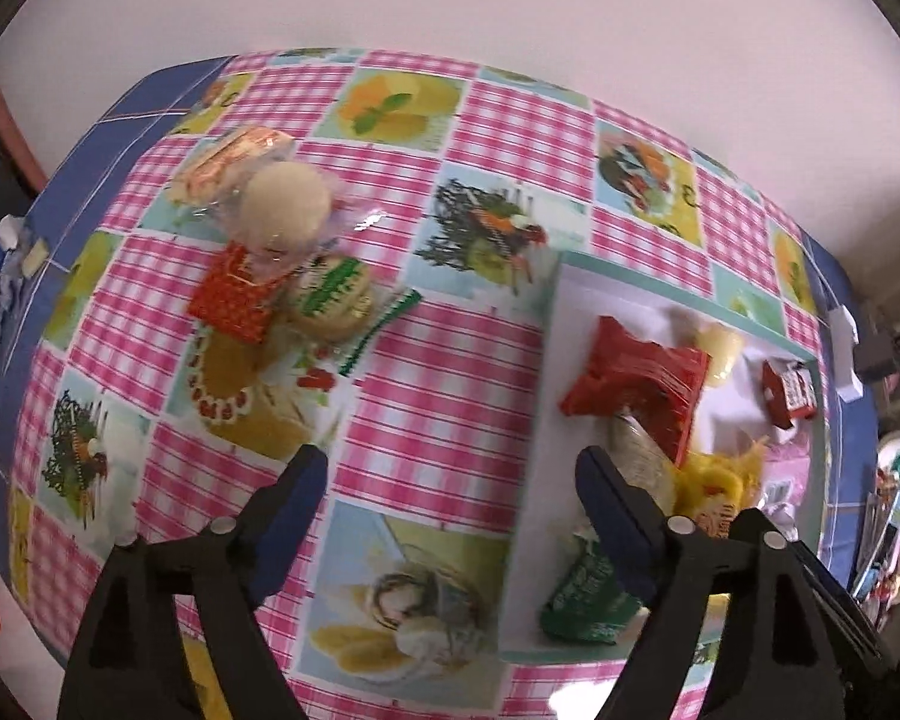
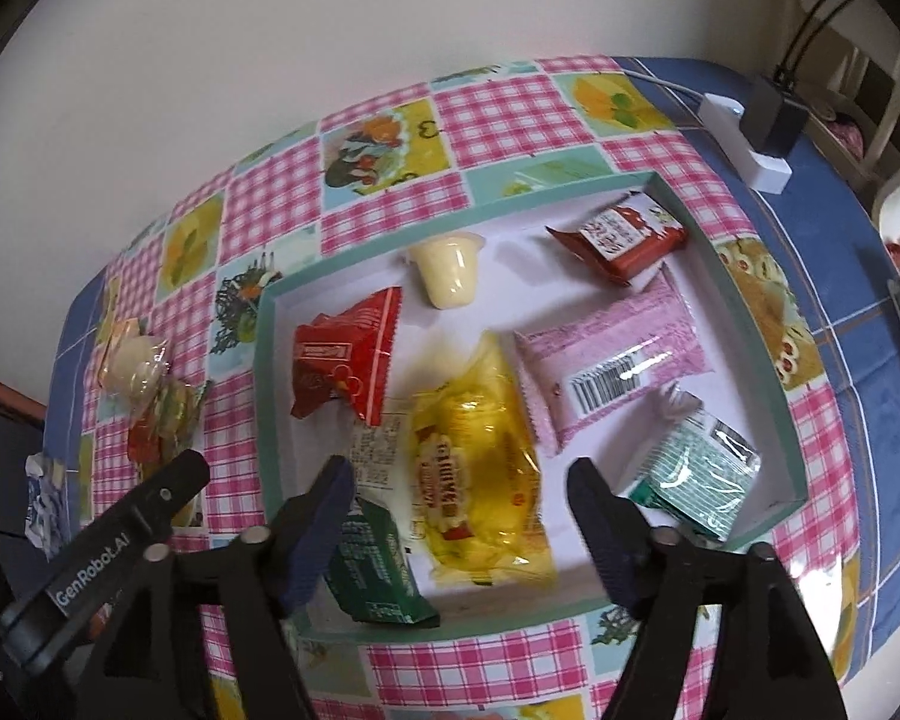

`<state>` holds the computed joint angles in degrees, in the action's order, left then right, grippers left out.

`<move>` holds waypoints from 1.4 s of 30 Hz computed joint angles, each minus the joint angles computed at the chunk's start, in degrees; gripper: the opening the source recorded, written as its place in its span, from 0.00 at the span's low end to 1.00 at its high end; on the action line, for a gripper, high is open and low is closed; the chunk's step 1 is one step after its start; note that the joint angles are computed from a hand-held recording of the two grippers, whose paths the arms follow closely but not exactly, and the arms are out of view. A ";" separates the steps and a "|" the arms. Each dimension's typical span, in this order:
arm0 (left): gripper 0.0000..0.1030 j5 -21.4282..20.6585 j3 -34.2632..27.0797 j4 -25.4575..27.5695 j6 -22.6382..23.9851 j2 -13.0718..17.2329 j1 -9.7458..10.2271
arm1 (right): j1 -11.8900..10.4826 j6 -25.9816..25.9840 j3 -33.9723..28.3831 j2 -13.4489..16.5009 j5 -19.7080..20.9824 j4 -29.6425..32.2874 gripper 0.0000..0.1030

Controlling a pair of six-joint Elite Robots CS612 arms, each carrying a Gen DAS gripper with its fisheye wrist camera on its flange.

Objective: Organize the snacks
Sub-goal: 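Open both grippers to drop the green packet and yellow bag into the tray, then move the left gripper to the red packet while the right moves to the green-white biscuit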

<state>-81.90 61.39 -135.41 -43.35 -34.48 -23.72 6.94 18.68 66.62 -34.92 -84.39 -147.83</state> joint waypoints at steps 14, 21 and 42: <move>0.96 7.98 0.38 1.61 -0.82 -0.40 -0.32 | 0.24 -0.26 -0.02 0.38 -0.71 -2.73 1.00; 0.96 9.10 0.87 0.56 -1.35 -0.74 0.11 | 0.39 -0.80 0.10 0.34 -0.97 -3.50 1.00; 0.96 8.43 4.64 -2.50 -5.00 -3.19 5.48 | 2.32 -3.74 -3.25 2.47 -0.54 -8.88 0.99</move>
<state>-73.47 66.02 -137.91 -48.35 -37.66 -18.24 9.25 14.95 63.36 -32.45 -84.93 -156.71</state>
